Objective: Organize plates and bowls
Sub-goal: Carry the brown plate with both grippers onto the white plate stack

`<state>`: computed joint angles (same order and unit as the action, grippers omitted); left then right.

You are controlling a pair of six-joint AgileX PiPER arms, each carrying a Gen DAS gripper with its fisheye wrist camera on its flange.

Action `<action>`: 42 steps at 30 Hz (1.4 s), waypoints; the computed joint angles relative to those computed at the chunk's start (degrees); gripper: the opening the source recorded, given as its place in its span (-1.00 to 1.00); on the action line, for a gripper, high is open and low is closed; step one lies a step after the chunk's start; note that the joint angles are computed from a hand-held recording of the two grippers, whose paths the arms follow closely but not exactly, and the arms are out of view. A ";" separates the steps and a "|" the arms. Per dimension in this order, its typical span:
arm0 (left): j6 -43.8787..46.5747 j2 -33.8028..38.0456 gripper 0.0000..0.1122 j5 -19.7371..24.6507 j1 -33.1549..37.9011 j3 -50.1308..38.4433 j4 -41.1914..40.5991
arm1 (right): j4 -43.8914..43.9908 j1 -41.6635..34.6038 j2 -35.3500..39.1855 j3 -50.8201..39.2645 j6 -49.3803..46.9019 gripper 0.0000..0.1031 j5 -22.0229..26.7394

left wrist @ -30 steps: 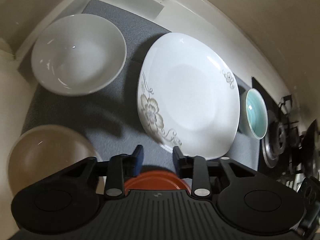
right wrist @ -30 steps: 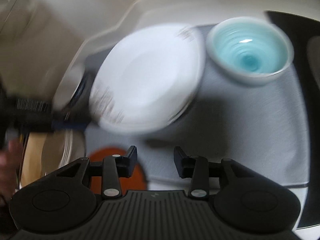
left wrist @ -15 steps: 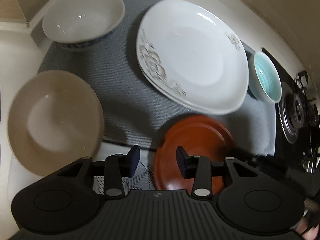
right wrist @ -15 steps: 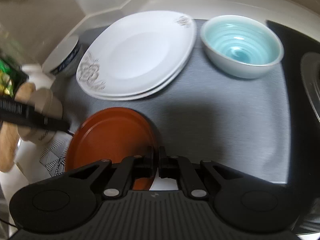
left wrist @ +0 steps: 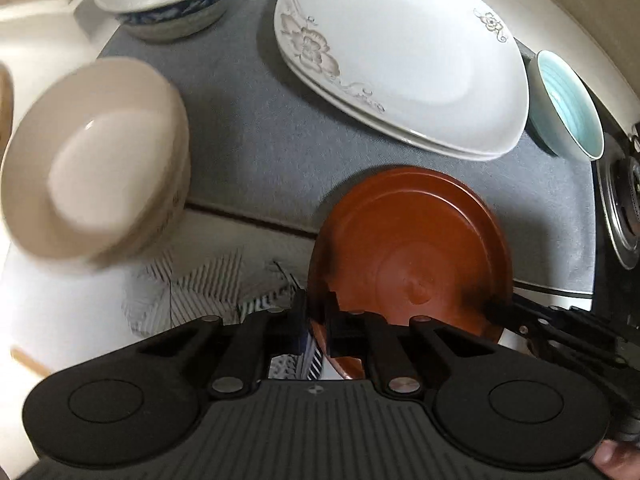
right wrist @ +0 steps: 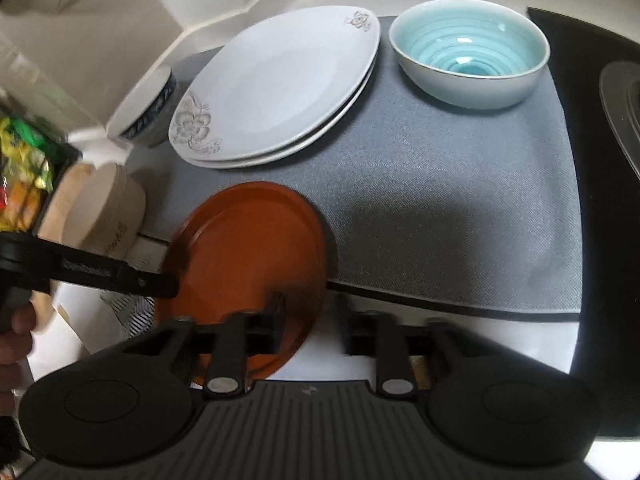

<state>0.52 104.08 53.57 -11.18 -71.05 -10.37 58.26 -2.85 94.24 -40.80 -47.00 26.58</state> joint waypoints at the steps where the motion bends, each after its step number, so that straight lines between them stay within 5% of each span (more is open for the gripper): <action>1: -0.21 -0.63 -0.85 -0.50 -0.35 0.65 -0.13 | 0.24 -0.18 -0.62 0.48 -0.38 -0.81 -0.19; 8: -3.06 -2.91 -0.83 -0.65 -0.82 5.41 -2.96 | -4.14 -3.03 -2.95 1.93 0.34 -0.82 2.15; 15: -8.52 -8.89 -0.83 0.75 -6.54 4.32 4.42 | -2.52 -4.78 -10.41 5.62 -1.06 -0.82 3.99; 22: -10.89 -12.14 -0.83 5.88 -9.05 -4.32 9.19 | -2.64 -8.36 -16.18 2.10 3.34 -0.81 9.78; 31: -9.42 -10.26 -0.81 5.41 -8.39 -14.95 10.02 | -5.75 -7.67 -17.93 -7.83 11.37 -0.79 9.98; 37: -4.78 -7.15 -0.80 3.37 -7.28 -19.77 9.39 | -15.02 -1.41 -14.11 -14.13 25.76 -0.76 3.20; 42: 4.12 -0.51 -0.80 7.61 -1.96 -29.18 2.64 | -31.99 4.83 -11.35 -18.65 45.77 -0.74 0.13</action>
<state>4.64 103.57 61.17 -13.14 -100.23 -7.73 26.27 1.97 82.89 -59.45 -1.23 26.71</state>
